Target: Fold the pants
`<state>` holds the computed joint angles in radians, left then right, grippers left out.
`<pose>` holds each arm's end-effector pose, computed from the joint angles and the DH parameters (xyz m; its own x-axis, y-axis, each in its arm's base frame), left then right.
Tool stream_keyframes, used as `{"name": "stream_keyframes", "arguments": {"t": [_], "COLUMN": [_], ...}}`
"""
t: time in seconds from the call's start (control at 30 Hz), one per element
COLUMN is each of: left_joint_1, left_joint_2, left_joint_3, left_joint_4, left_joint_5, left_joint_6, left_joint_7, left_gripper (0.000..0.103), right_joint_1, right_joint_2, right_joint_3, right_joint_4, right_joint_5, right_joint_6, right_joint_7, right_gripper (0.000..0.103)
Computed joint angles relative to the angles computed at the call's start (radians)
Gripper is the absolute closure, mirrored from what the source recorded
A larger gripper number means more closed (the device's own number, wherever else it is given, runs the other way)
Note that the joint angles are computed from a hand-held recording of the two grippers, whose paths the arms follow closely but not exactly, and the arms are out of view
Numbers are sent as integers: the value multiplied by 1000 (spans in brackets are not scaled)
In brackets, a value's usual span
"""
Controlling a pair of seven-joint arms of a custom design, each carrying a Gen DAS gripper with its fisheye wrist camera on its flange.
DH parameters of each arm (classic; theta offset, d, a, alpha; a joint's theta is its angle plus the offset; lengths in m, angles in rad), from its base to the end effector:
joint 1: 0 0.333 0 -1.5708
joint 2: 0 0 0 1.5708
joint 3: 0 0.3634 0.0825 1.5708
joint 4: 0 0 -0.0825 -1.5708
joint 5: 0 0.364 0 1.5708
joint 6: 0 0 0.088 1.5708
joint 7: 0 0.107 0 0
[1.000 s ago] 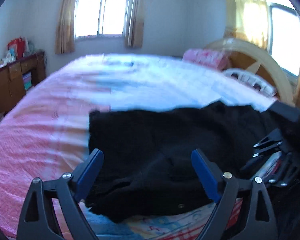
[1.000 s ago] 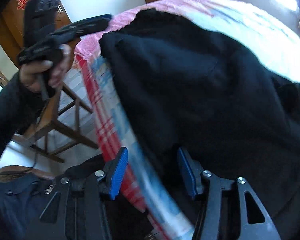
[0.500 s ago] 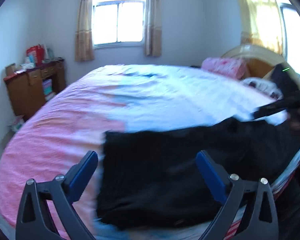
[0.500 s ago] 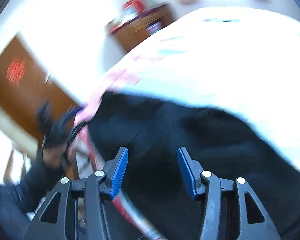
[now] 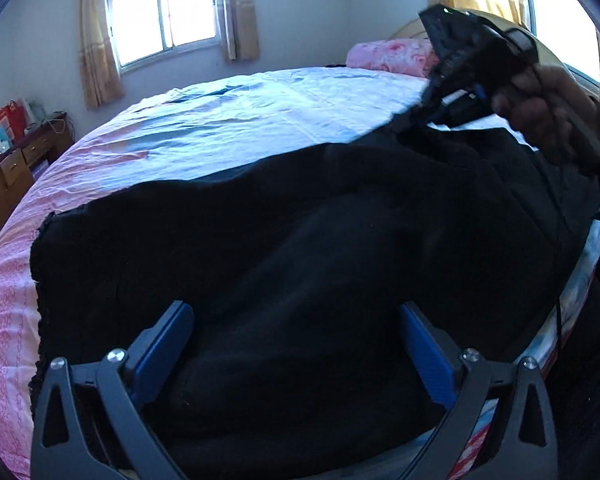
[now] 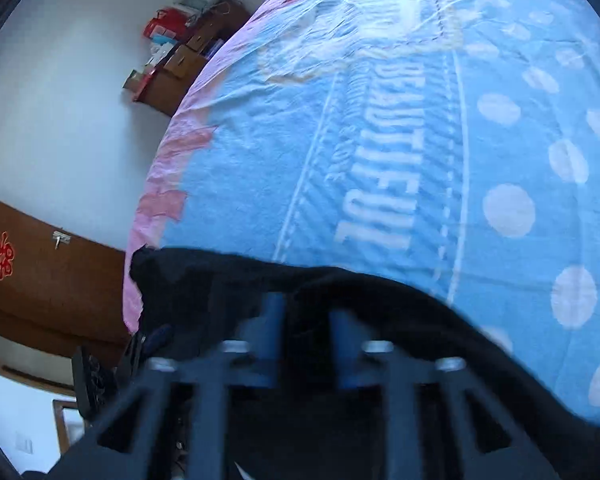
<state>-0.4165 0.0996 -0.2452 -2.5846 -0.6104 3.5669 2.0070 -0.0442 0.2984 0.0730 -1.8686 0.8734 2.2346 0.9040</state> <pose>0.4166 -0.2318 0.3860 -0.3862 -0.9214 -0.0422 -0.6077 0.2886 -0.7399 0.6335 0.0372 0.4290 0.2227 -0.7789 -0.5863 -0.9519 -0.0440 -0.3032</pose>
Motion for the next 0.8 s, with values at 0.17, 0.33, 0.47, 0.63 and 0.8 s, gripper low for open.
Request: {"name": "stream_keyframes", "arguments": {"t": [0.17, 0.33, 0.47, 0.63, 0.8], "left_joint_1": [12, 15, 14, 36, 97], "left_joint_2": [18, -19, -70, -57, 60], "left_joint_3": [3, -9, -35, -56, -129], "left_joint_4": [3, -15, -32, 36, 177], "left_joint_5": [53, 60, 86, 348, 650], "left_joint_6": [15, 24, 54, -9, -66], "left_joint_7": [-21, -60, -108, -274, -432], "left_gripper": [0, 0, 0, 0, 0], "right_joint_1": [20, -3, -54, -96, -189], "right_joint_2": [27, 44, -108, -357, -543], "right_joint_3": [3, 27, 7, -136, -309], "right_joint_4": [24, 14, -115, -345, -531], "right_joint_5": [-8, -16, 93, 126, 61], "right_joint_6": [97, 126, 115, 113, 224], "right_joint_7": [-19, -47, -144, -248, -140], "right_gripper": [98, 89, 50, 50, 50]}}
